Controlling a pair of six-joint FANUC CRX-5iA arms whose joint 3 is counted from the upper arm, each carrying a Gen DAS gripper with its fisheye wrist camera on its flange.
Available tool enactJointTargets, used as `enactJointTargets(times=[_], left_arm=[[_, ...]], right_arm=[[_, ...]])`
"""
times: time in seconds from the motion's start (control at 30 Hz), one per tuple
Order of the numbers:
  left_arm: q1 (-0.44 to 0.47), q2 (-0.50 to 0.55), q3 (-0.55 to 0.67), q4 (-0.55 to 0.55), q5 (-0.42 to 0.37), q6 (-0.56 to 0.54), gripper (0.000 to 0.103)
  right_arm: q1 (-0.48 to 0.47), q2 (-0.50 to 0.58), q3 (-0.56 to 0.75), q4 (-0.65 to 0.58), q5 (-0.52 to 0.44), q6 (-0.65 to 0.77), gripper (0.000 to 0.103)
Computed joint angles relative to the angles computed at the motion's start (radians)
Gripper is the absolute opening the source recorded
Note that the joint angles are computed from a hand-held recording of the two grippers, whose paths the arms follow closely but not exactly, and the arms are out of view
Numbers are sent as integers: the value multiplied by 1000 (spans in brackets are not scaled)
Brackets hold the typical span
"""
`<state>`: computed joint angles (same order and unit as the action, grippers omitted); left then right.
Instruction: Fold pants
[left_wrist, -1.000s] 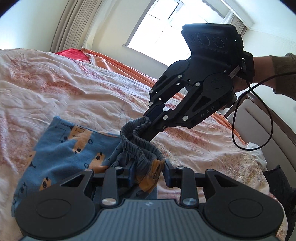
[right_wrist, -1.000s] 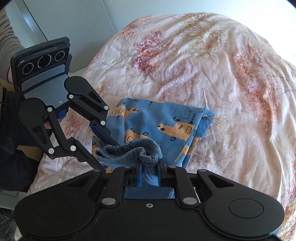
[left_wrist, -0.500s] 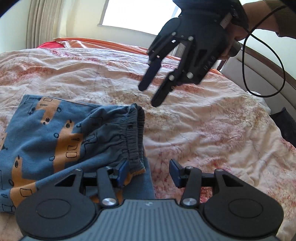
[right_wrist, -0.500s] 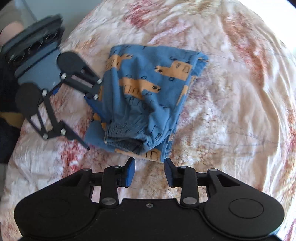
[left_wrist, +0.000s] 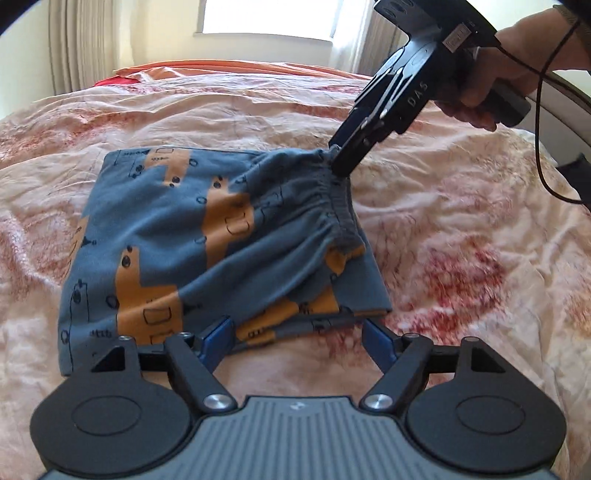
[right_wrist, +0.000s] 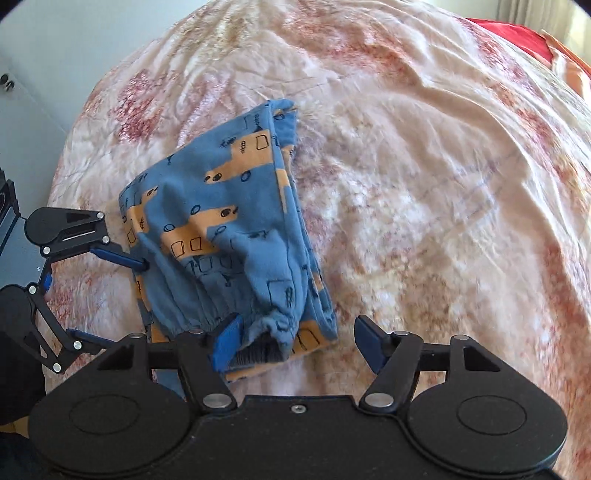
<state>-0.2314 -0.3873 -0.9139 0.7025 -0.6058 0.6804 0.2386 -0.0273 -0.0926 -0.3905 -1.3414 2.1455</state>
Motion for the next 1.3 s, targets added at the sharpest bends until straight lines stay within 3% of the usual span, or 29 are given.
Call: enactJointTargets(times=[0.13,0.27,0.37,0.5,0.77,1.03,1.3], left_arm=[[98,-60,-7,-57,-118,30,86],[177,-67,32,-144,-210,137,90],[219,-47,80,-200,-272,193,96],[263,-24,117,-217,-326,196,99],[331,3,160,-231,-378,112,99],[360,78,205,-222,-351,8,99],[342,208,264,-164,-278,-41,99]], right_arm=[[-10,-121,-86,4,62,-131,75],[31,-274,-212,18,158,-355,90],[157,-391,-339,123,236,-636,95],[291,-490,-451,171,279,-930,96],[543,-597,-589,331,390,-1421,99],[591,-613,-641,445,450,-1603,99],[524,-623,-670,466,490,-1655,99]])
